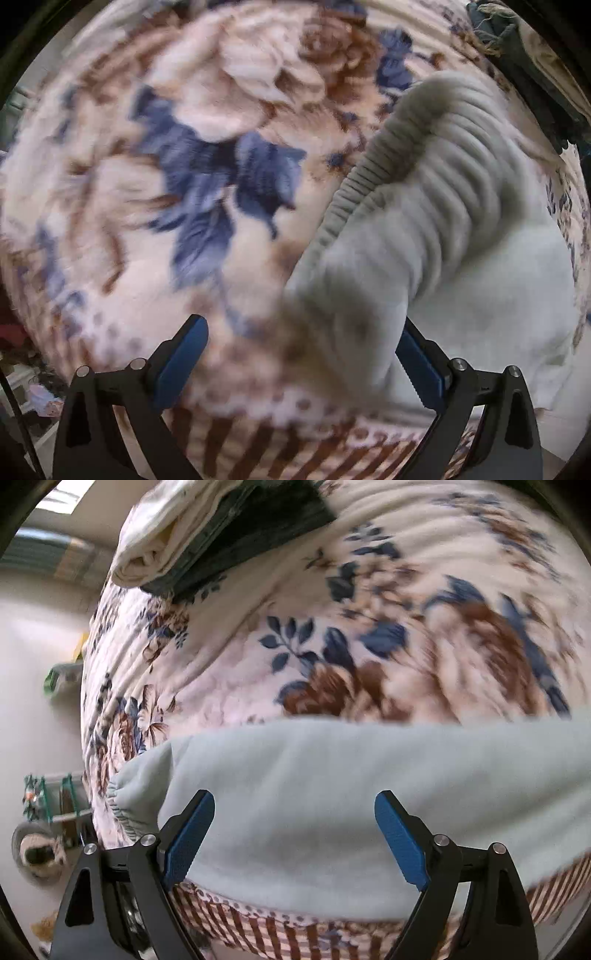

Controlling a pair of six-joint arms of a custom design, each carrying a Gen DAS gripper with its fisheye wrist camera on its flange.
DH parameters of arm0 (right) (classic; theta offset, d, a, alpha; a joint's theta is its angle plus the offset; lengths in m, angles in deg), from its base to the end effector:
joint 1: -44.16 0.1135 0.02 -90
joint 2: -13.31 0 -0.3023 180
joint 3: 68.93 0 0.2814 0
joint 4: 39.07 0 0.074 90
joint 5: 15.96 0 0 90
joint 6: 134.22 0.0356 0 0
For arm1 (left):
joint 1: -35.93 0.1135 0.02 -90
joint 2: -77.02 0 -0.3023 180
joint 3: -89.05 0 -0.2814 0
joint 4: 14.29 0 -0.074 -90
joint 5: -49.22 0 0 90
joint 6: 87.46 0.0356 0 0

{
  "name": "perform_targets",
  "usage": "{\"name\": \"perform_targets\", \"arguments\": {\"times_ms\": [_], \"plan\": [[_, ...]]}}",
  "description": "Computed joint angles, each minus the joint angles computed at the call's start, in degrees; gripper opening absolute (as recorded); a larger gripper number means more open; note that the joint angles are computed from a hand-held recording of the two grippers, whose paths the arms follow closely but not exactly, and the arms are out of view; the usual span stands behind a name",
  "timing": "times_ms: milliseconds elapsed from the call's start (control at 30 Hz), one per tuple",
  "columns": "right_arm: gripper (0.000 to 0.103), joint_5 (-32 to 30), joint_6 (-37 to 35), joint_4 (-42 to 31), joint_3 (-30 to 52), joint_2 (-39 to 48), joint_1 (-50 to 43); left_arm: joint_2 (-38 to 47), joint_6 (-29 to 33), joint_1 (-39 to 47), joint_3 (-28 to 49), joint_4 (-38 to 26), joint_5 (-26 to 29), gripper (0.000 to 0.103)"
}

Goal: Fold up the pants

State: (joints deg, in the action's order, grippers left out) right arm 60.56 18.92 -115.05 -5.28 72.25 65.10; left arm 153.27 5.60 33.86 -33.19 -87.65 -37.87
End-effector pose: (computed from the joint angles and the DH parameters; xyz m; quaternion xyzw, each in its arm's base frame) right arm 0.1645 0.0719 0.2927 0.3349 0.9210 0.1942 0.0425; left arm 0.2113 -0.0094 0.2084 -0.0443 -0.9986 0.0255 0.0159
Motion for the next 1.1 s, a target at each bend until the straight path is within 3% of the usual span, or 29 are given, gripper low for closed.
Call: {"name": "perform_targets", "arguments": {"times_ms": [133, 200, 267, 333, 367, 433, 533, 600, 833, 967, 1100], "plan": [[0.091, -13.9, -22.0, 5.1, -1.8, 12.5, -16.6, -9.7, -12.8, -8.8, 5.2, -8.5, -5.0, 0.1], [0.09, -17.6, -30.1, 7.1, -2.4, 20.7, -19.6, -10.4, -21.9, -16.9, 8.7, -11.9, -7.1, 0.1], [0.089, -21.6, -36.7, 7.5, -2.6, 26.8, -21.6, -8.1, -31.3, -24.3, 11.4, -12.1, -4.2, 0.1], [0.073, -25.6, -41.8, 7.2, -3.1, 30.4, -22.2, -2.2, -38.3, -30.8, 13.4, -9.6, -0.4, 0.1], [0.071, -26.8, -42.7, 7.8, -4.1, 29.9, -22.5, 0.5, -40.9, -33.0, 14.1, -7.7, 2.0, 0.1], [0.055, -29.1, -44.1, 8.4, -6.5, 26.6, -23.1, 5.9, -45.0, -36.0, 15.6, -3.2, 6.4, 0.1], [0.04, -32.3, -45.3, 8.7, -10.2, 20.2, -24.3, 13.7, -47.8, -39.3, 19.5, 0.9, 9.5, 0.1], [0.036, -33.0, -46.1, 8.7, -12.5, 15.3, -24.5, 18.7, -48.5, -40.3, 22.5, 2.3, 11.1, 0.1], [0.035, -35.9, -50.3, 3.5, -15.8, 1.3, -22.3, 25.0, -45.4, -45.1, 25.7, -0.5, 5.5, 0.1], [0.038, -38.4, -56.4, -1.2, -15.3, 3.2, -20.4, 22.7, -45.5, -46.0, 19.7, 0.2, 3.0, 0.1], [0.039, -41.3, -63.8, -5.1, -14.9, 10.6, -28.9, 17.8, -46.1, -45.2, 14.2, 1.5, 2.6, 0.1]]}}
